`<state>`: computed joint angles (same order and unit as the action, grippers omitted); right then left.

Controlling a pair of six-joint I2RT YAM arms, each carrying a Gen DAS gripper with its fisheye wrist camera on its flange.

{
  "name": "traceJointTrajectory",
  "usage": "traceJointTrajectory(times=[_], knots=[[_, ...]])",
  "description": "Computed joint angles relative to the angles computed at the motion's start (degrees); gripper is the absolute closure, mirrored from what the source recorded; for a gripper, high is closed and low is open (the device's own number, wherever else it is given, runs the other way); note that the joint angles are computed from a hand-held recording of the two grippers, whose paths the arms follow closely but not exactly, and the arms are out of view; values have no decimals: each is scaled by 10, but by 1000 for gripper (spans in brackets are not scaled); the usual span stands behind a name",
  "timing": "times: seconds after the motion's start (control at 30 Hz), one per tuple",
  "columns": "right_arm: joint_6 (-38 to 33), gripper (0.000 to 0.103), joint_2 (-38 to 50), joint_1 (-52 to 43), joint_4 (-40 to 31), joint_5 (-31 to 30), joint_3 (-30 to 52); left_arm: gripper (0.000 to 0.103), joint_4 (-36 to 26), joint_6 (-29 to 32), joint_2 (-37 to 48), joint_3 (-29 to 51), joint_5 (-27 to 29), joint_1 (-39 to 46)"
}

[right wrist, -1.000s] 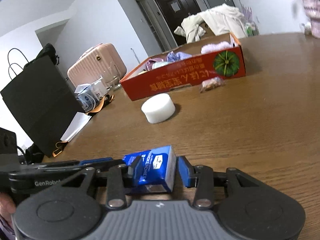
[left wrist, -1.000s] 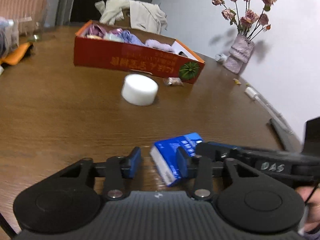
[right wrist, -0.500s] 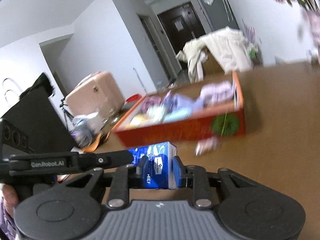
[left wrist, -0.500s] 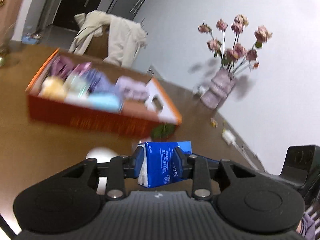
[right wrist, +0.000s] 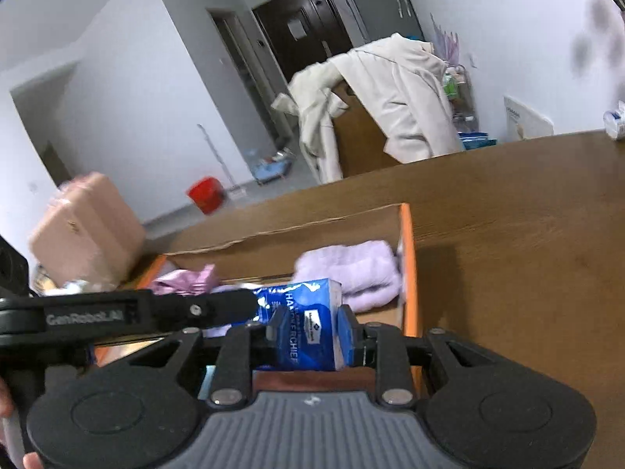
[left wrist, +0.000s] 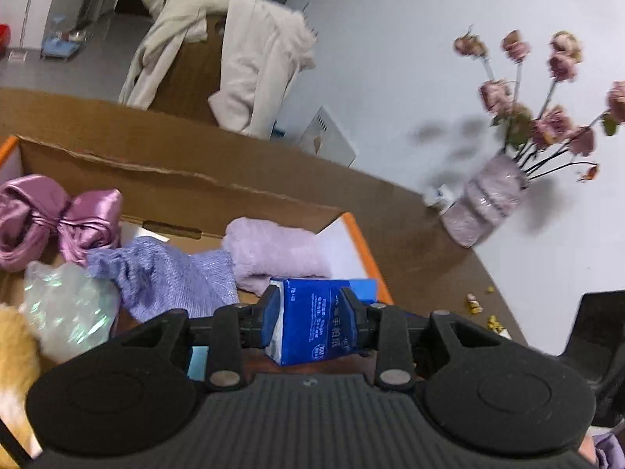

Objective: Organize soft objects
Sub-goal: 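Carry the blue carton into the orange box with the right tool while the left tool also grips it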

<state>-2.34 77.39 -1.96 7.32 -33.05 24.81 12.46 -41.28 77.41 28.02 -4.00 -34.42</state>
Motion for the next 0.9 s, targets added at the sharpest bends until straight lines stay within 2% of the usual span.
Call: traceJointTrajectory(times=[0.13,0.17,0.2,0.27,0.37,0.47,0.53,0.63,0.7,0.77,0.8,0.83,0.9], knots=[[-13,77,42,41,16,70,15,69,21,1,86,29,47,34],[-20,77,39,46,22,74,10,64,21,-9,96,32,42,35],[-24,75,32,51,16,80,8,63,16,-11,99,35,36,34],[-29,70,2,66,11,106,-4,61,20,12,80,24,22,24],[-46,59,-45,56,-9,105,-10,54,-20,45,15,12,-16,-2],[-69,56,-126,24,-74,71,-10,47,-108,68,-96,-1,-92,-44],[-94,48,-191,-15,-128,36,-12,43,-180,75,-173,-5,-171,-93],[-139,43,-292,-75,-229,-13,-9,38,-311,62,-271,1,-293,-193],[-178,38,-364,-119,-303,-48,-9,21,-404,6,-316,9,-391,-286],[-232,37,-420,-180,-393,-104,-1,11,-515,-100,-313,34,-488,-390],[-272,37,-442,-220,-446,-140,6,10,-590,-183,-300,49,-535,-451],[-318,35,-459,-262,-502,-178,13,9,-683,-293,-276,67,-574,-519],[-453,27,-470,-368,-635,-254,32,6,-883,-564,-182,109,-605,-638]])
